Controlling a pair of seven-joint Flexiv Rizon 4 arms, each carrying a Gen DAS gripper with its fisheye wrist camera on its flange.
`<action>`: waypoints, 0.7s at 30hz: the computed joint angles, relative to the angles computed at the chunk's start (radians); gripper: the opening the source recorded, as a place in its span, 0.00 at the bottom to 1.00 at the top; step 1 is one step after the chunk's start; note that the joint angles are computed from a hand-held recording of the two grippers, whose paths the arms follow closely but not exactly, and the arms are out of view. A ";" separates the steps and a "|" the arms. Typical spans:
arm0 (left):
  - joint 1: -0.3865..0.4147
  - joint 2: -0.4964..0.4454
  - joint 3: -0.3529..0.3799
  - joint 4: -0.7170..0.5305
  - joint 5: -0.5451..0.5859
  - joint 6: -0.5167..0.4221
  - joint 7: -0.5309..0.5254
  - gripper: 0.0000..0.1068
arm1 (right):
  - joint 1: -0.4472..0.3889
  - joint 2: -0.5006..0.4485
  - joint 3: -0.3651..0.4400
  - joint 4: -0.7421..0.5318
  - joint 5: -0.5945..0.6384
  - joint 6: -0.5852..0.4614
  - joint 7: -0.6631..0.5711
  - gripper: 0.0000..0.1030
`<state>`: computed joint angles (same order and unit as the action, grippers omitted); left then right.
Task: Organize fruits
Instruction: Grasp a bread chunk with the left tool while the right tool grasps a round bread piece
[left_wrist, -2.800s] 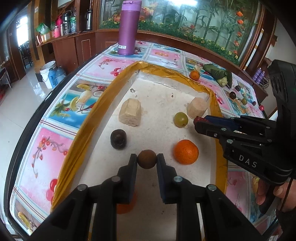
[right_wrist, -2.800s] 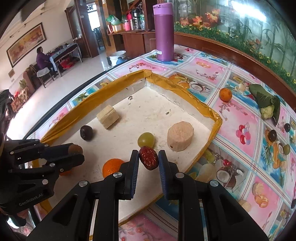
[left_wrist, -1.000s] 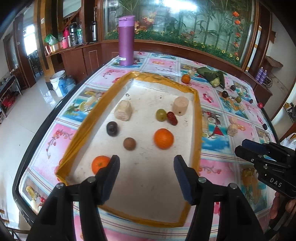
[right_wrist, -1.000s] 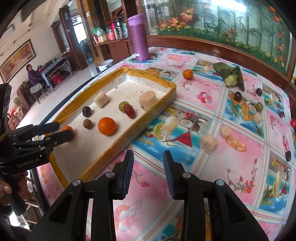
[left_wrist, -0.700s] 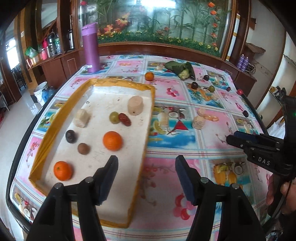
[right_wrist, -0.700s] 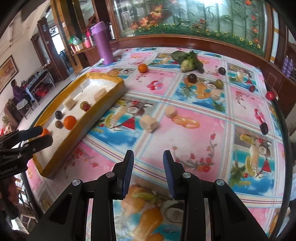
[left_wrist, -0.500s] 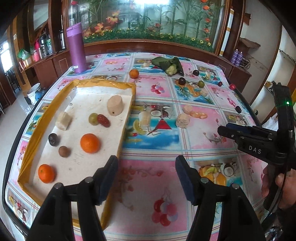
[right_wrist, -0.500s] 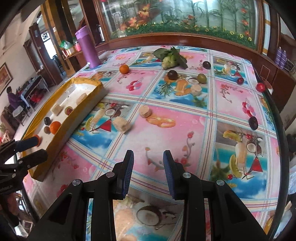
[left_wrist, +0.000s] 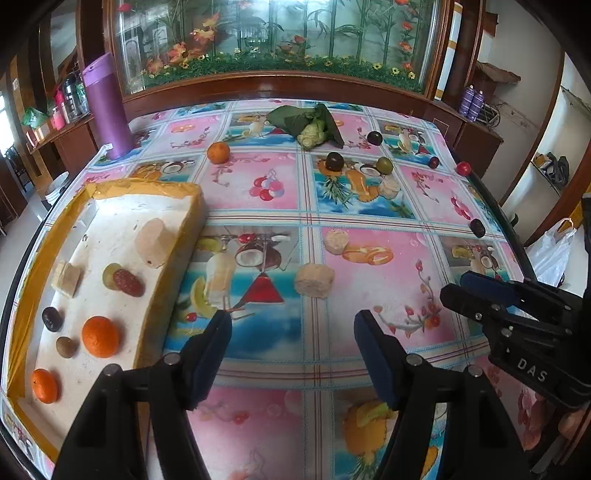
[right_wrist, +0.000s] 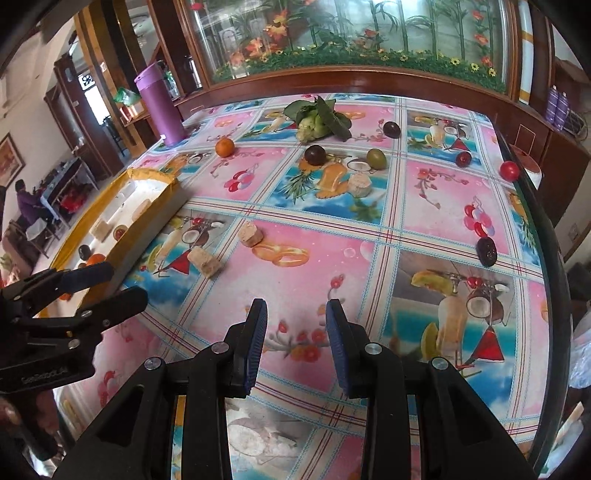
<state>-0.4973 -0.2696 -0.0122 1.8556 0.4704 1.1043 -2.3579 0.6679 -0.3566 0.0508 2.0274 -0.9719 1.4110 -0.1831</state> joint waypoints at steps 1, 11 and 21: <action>-0.005 -0.013 0.000 -0.018 0.007 -0.012 -0.004 0.67 | -0.001 0.008 -0.005 0.009 -0.007 0.001 0.006 0.31; -0.030 -0.094 0.016 -0.108 0.002 -0.040 -0.001 0.67 | -0.055 0.048 -0.004 0.066 -0.061 0.011 0.069 0.33; 0.020 -0.148 0.017 -0.067 -0.120 0.094 0.084 0.46 | -0.074 0.035 0.007 0.049 -0.049 0.022 0.048 0.34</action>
